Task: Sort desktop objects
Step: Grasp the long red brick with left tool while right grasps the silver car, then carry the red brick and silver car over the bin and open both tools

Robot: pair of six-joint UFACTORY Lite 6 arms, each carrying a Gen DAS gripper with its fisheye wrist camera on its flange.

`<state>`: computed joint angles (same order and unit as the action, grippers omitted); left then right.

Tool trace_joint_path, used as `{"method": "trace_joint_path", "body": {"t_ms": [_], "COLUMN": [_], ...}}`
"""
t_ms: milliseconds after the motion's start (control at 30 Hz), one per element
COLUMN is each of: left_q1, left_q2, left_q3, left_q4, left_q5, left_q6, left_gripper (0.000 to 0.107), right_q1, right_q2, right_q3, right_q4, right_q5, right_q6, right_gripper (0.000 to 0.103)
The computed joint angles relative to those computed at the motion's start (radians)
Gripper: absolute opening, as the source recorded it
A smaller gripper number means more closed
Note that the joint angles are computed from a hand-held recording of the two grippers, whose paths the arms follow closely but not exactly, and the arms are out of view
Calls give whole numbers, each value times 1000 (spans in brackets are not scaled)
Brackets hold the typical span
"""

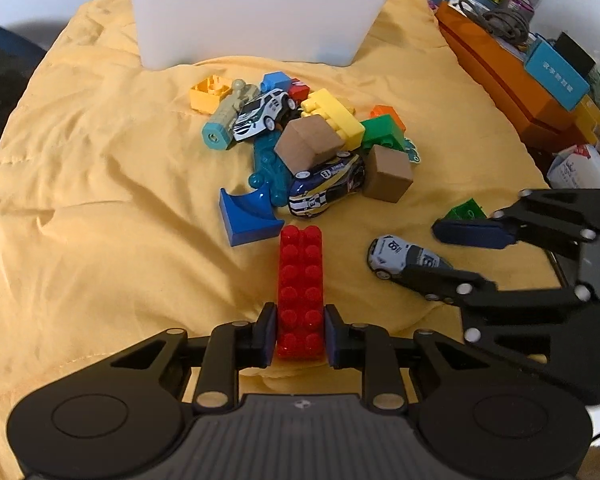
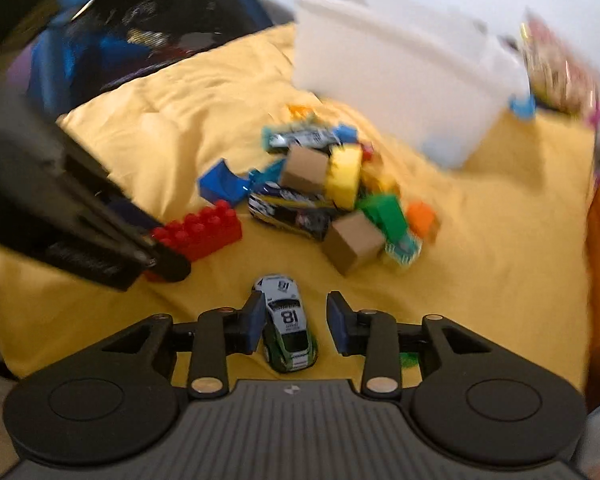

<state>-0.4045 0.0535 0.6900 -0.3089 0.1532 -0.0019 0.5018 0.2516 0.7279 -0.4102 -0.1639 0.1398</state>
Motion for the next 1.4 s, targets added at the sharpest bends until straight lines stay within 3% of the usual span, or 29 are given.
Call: {"method": "trace_joint_path", "body": {"t_ms": [133,233,300,367,600,700,967,1200,1400], "left_q1": [-5,-5,18,43,86,105,147,178,194], "left_q2": [-10,-25,-54,-87,-127,-76,246,692,1053], "left_q3": [-18,-31,-18,5,218,357,887,1472,1947], "left_q4": [1,-19,-170,-204,160,237,507,536,564], "left_q5": [-22,-31,15,60,166,195,275,477,671], "left_q6": [0,3,129,147,-143,-153,-249,-264,-283], "left_gripper": [27,27,27,27,27,27,27,27,27], "right_q1": [-82,-110,-123,-135,-183,-186,-188,-174,-171], "right_q2": [67,35,21,-3,-78,-82,80,399,743], "right_q3": [-5,-48,-37,-30,79,168,566,1066,1520], "right_q4": [-385,-448,-569,-648,-956,-1048,-1241,-1878,-2401], "right_q5": [-90,-133,-126,-126,-126,-116,-84,-72,-221], "right_q6": [382,409,543,634,943,1030,1243,1975,2583], "right_gripper": [43,35,33,33,33,33,33,33,33]}}
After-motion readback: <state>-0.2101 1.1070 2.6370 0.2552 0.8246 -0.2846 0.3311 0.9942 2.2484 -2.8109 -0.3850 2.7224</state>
